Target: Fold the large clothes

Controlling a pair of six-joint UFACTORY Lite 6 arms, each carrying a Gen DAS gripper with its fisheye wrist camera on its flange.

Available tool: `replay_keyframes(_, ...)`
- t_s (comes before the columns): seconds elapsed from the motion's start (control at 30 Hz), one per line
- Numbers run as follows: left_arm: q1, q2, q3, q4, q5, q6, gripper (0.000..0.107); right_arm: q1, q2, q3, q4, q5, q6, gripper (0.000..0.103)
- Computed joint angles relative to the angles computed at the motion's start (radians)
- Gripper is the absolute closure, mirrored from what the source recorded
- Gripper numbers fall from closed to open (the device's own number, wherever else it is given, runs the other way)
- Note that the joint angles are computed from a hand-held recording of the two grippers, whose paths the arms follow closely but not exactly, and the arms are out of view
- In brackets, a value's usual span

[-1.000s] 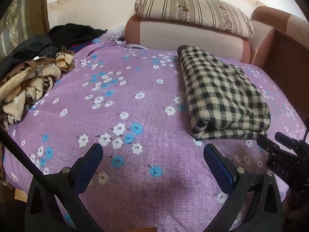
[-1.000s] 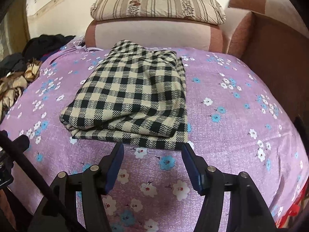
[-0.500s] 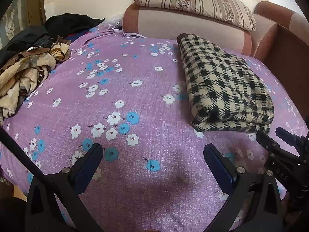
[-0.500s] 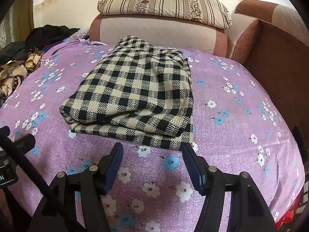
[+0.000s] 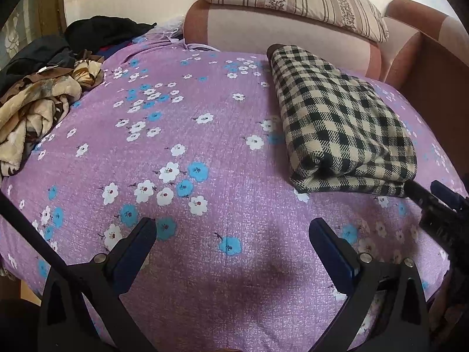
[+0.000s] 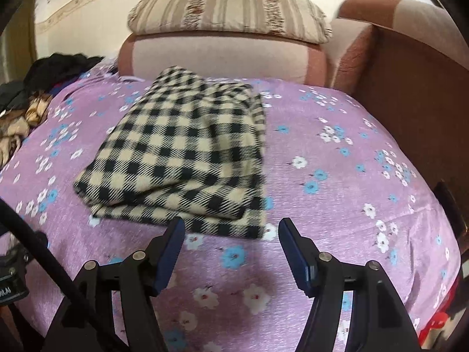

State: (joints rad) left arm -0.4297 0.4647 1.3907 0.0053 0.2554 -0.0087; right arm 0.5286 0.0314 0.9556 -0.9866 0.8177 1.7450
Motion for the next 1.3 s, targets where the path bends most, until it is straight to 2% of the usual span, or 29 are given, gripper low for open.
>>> replay_keyframes(0.17,0.003,0.008,0.009,-0.028,0.010,0.029,0.004,-0.011,-0.001,-0.009,0.021,-0.020,-0.007,0.031)
replay_keyframes(0.43,0.009,0.030,0.031,-0.090,0.038,0.089,0.004,0.029,0.048,0.036,0.002,0.006,-0.026,0.030)
replay_keyframes(0.83,0.014,0.035,0.040,-0.099,0.048,0.101,0.004,0.007,0.031,0.017,0.011,-0.014,-0.017,0.030)
replay_keyframes(0.93,0.023,0.029,0.030,-0.173,0.040,0.169,0.004,-0.002,0.030,0.011,0.007,-0.006,-0.004,0.029)
replay_keyframes(1.07,0.003,0.045,0.037,-0.032,0.034,0.027,0.004,-0.023,0.007,-0.004,0.014,-0.028,0.003,0.029)
replay_keyframes(1.13,-0.004,0.031,0.017,-0.022,0.028,0.018,0.004,-0.011,-0.002,-0.007,0.003,-0.011,0.011,0.029)
replay_keyframes(1.23,-0.027,-0.007,-0.041,0.128,-0.013,-0.109,0.004,0.009,-0.022,-0.020,-0.004,-0.001,0.017,0.029)
replay_keyframes(1.3,-0.036,-0.009,-0.046,0.151,-0.008,-0.122,0.004,0.024,-0.027,-0.025,-0.016,0.012,0.026,0.028)
